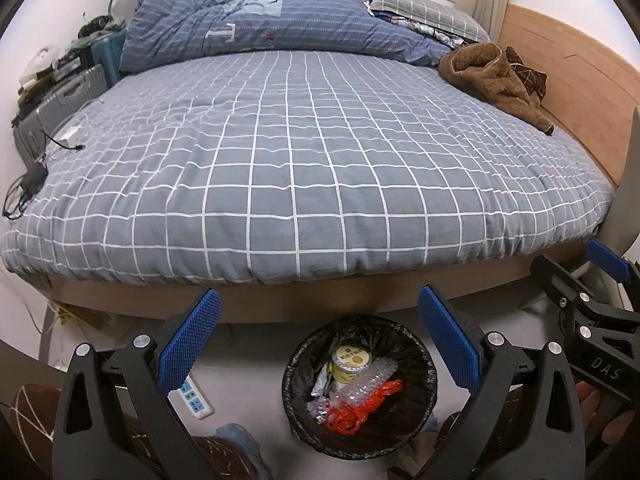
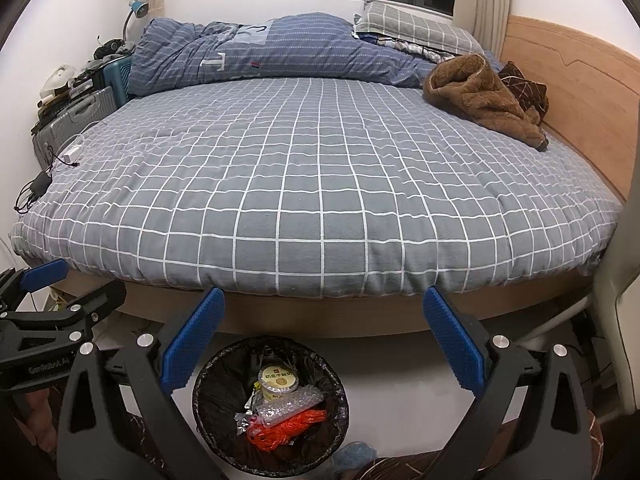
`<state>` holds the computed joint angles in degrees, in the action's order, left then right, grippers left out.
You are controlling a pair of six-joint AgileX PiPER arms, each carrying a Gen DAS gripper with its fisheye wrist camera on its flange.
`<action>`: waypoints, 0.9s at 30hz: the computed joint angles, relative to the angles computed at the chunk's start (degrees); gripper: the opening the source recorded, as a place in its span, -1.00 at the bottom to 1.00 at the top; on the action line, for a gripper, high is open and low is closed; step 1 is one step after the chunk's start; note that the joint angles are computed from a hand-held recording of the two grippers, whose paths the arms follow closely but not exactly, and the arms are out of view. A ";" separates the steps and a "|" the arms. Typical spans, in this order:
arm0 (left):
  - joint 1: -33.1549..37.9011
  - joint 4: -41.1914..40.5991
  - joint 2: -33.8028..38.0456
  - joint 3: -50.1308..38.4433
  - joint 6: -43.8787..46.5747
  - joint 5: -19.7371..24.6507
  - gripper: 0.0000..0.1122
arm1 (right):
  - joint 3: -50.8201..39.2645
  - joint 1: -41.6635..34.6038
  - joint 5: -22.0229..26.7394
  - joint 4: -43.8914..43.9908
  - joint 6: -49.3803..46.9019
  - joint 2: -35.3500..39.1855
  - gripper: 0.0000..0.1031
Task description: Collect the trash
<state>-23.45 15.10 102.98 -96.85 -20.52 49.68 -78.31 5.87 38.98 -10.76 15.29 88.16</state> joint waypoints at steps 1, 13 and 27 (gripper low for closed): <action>-0.24 0.67 -0.05 0.15 -0.17 -0.15 0.73 | 0.01 -0.06 -0.09 0.01 -0.13 0.00 0.85; -0.06 0.48 -0.29 0.21 -0.25 -0.31 0.73 | -0.14 -0.53 -0.24 0.84 -1.22 0.12 0.85; 0.13 2.55 -0.89 0.98 -1.59 -0.19 0.73 | -1.39 -0.21 -0.02 1.03 -1.79 0.93 0.86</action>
<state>-23.32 17.64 102.09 -95.87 -22.12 49.49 -79.69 5.66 38.97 -9.74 13.49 89.09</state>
